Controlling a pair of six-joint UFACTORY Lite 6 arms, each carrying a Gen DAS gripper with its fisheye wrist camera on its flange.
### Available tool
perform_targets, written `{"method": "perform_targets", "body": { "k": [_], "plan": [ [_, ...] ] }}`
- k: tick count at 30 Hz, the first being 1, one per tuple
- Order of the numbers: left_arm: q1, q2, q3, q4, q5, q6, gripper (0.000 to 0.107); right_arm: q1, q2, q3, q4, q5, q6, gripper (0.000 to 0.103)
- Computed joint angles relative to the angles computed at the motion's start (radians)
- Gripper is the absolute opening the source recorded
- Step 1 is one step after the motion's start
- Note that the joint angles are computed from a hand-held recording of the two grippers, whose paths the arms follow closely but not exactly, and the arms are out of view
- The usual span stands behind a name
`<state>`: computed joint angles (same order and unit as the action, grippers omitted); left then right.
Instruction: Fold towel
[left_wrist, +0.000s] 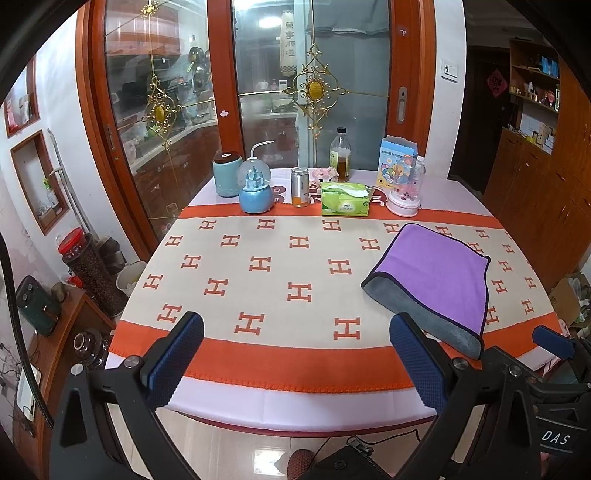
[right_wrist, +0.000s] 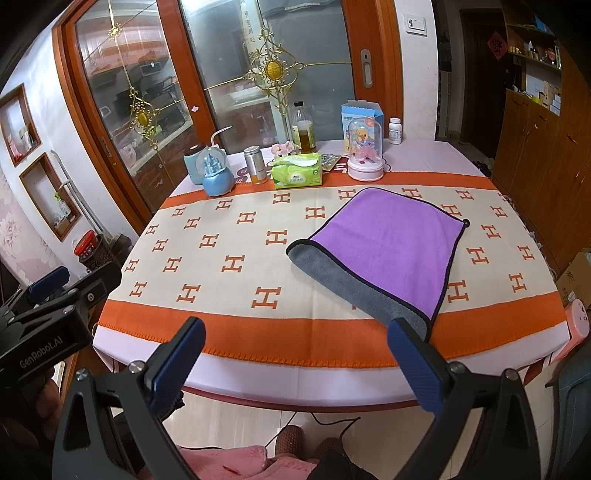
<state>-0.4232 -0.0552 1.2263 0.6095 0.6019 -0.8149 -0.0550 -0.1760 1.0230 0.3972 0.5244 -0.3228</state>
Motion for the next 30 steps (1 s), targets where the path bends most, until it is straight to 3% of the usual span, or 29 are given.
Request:
{"method": "perform_targets", "body": {
  "k": [20, 30],
  "plan": [
    [0.004, -0.028, -0.037, -0.008, -0.009, 0.006, 0.1, -0.001, -0.017, -0.015, -0.005, 0.0, 0.002, 0.099],
    [0.016, -0.047, -0.054, -0.055, -0.024, 0.061, 0.1, 0.066, -0.056, -0.049, -0.094, -0.021, 0.13, 0.099]
  ]
}}
